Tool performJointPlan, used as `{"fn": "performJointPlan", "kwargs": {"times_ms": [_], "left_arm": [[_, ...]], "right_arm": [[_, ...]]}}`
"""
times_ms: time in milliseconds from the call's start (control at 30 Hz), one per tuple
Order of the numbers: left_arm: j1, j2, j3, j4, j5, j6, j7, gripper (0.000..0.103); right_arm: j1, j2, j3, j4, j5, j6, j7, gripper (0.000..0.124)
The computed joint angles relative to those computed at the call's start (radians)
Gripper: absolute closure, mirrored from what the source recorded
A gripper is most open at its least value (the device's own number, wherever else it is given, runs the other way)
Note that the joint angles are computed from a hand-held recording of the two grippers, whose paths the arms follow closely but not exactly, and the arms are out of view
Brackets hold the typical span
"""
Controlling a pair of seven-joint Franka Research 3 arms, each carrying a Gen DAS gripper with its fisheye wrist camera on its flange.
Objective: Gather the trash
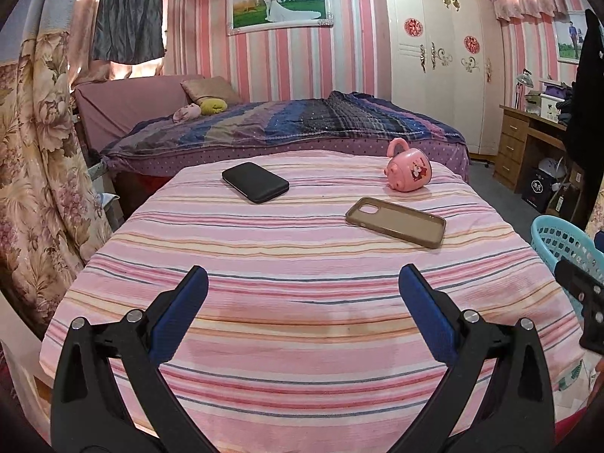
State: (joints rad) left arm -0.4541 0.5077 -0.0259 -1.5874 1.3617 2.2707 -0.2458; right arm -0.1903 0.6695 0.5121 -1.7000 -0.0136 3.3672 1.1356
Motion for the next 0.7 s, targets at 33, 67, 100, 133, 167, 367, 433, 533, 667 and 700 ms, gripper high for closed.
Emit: {"fn": "performJointPlan", "kwargs": {"times_ms": [33, 67, 100, 133, 167, 367, 433, 533, 667, 700], "left_arm": [[-0.002, -0.002, 0.001, -0.003, 0.006, 0.003, -0.008, 0.005], [-0.002, -0.001, 0.001, -0.002, 0.008, 0.004, -0.010, 0.005], [-0.001, 0.000, 0.000, 0.000, 0.010, 0.009, -0.010, 0.005], [-0.001, 0.002, 0.000, 0.002, 0.012, 0.015, -0.007, 0.005], [-0.001, 0.009, -0.001, 0.011, 0.011, 0.018, 0.000, 0.005], [-0.015, 0.046, 0.007, 0.061, 0.003, 0.025, 0.038, 0.005], [-0.022, 0.057, 0.013, 0.076, 0.001, 0.023, 0.046, 0.005], [-0.031, 0.067, 0.020, 0.090, 0.006, 0.034, 0.050, 0.005], [-0.046, 0.076, 0.029, 0.101, 0.016, 0.037, 0.054, 0.005], [-0.048, 0.077, 0.030, 0.104, 0.018, 0.037, 0.055, 0.005]], "right_arm": [[0.011, 0.005, -0.010, 0.001, 0.003, 0.009, 0.000, 0.025], [0.031, -0.008, -0.031, -0.028, 0.011, 0.045, 0.003, 0.025], [0.044, -0.016, -0.046, -0.042, 0.009, 0.063, 0.012, 0.025], [0.079, -0.027, -0.085, -0.054, 0.017, 0.091, 0.018, 0.025], [0.098, -0.029, -0.103, -0.056, 0.015, 0.097, 0.028, 0.025], [0.171, -0.054, -0.189, -0.071, 0.004, 0.110, 0.081, 0.025], [0.161, -0.060, -0.182, -0.078, -0.006, 0.104, 0.105, 0.025], [0.154, -0.067, -0.182, -0.076, -0.014, 0.096, 0.129, 0.025], [0.194, -0.075, -0.226, -0.082, 0.007, 0.114, 0.141, 0.025], [0.198, -0.079, -0.229, -0.090, 0.009, 0.118, 0.146, 0.025]]}}
